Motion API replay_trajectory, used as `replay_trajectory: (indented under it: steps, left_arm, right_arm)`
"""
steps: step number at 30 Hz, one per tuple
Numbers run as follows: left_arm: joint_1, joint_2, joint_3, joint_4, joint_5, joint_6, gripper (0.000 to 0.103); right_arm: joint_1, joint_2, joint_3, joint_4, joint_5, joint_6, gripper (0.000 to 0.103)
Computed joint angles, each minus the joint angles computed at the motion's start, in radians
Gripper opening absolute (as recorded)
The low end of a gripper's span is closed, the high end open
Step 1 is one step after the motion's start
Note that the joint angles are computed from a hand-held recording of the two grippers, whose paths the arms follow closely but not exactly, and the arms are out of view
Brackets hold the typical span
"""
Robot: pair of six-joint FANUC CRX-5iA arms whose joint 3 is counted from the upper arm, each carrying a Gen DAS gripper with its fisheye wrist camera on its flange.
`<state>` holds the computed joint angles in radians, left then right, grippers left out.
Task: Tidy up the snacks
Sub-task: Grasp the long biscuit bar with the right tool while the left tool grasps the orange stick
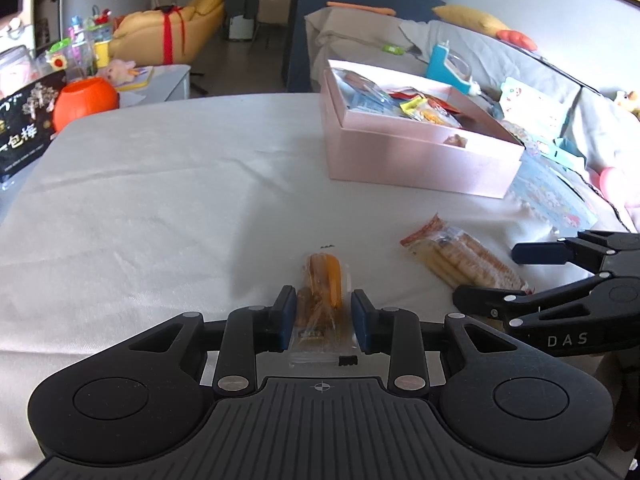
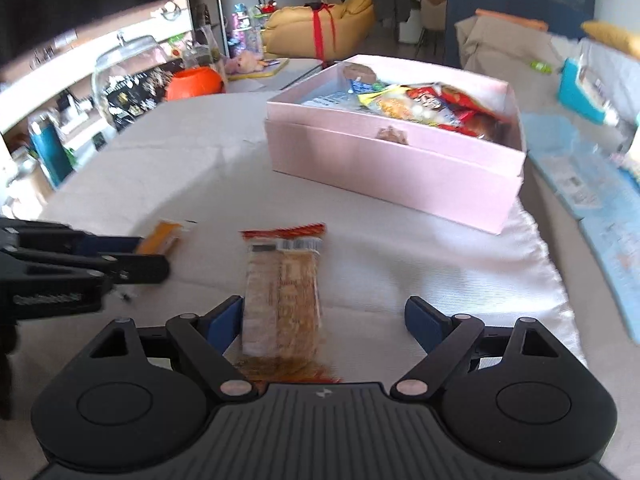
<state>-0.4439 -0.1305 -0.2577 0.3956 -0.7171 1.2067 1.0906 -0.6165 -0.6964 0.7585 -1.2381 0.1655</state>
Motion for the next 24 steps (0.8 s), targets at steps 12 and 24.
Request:
replay_trajectory:
  steps: [12,24]
  left_arm:
    - [0.005,0.002,-0.006,0.019,0.008,-0.007,0.035]
    - [0.019,-0.004,-0.037,0.085,0.024,-0.061,0.035]
  right_arm:
    - [-0.008,-0.010,-0.022,0.020,-0.019,-0.019,0.091]
    - [0.017,-0.035,0.016,-0.009,0.043,0.046,0.035]
